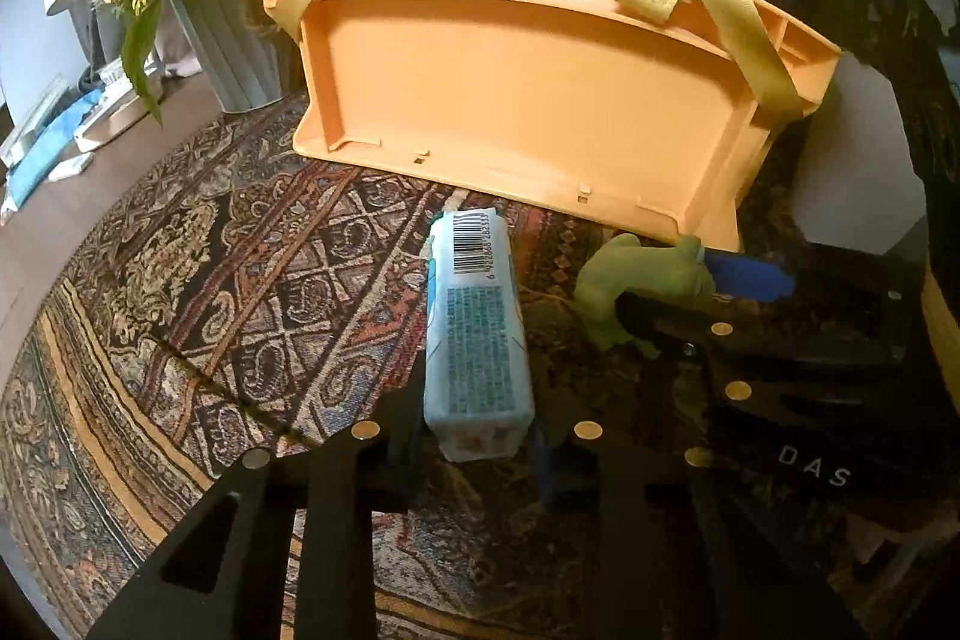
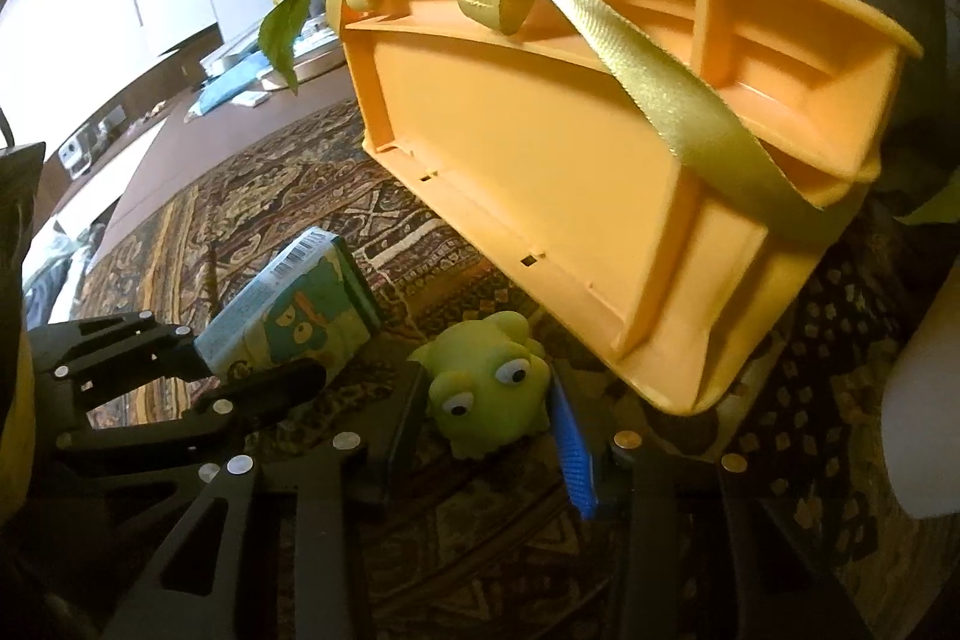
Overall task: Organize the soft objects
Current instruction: 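Grasp the blue-white box with the left gripper while the right grasps the green frog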
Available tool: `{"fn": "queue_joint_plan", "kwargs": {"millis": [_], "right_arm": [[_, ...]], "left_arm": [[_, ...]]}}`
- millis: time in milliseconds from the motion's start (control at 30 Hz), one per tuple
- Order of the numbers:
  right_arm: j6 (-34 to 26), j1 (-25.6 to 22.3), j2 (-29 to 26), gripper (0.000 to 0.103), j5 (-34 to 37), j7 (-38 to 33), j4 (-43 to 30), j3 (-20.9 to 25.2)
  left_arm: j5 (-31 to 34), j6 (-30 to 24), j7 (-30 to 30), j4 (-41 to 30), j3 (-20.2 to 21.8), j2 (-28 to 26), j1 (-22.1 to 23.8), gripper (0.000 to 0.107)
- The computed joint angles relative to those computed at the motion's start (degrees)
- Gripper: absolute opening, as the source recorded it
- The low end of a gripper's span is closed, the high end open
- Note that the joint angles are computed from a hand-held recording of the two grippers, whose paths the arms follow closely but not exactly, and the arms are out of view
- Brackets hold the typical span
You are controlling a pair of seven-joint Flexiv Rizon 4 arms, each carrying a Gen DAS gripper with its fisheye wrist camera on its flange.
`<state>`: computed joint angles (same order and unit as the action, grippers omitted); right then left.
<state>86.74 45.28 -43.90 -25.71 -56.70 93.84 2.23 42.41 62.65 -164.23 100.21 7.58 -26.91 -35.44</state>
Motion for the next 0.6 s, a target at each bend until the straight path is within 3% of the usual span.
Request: {"fn": "queue_joint_plan", "kwargs": {"millis": [133, 300, 600], "right_arm": [[1.76, 3.13, 1.17, 0.041, 0.4, 3.68, 1.82, -4.02], [4.34, 9.63, 2.55, 0.041, 0.12, 9.83, 4.61, -12.6], [6.38, 16.24, 4.8, 0.04, 0.54, 15.88, 8.26, -20.57]], "left_arm": [[2.07, -1.61, -1.37, 0.06, 0.59, 1.15, -1.13, 0.026], [4.68, -3.24, -3.07, 0.37, -0.16, 2.71, -1.07, 0.026], [7.71, -3.22, -4.98, 1.78, -2.19, 5.56, 0.3, 0.026]]}}
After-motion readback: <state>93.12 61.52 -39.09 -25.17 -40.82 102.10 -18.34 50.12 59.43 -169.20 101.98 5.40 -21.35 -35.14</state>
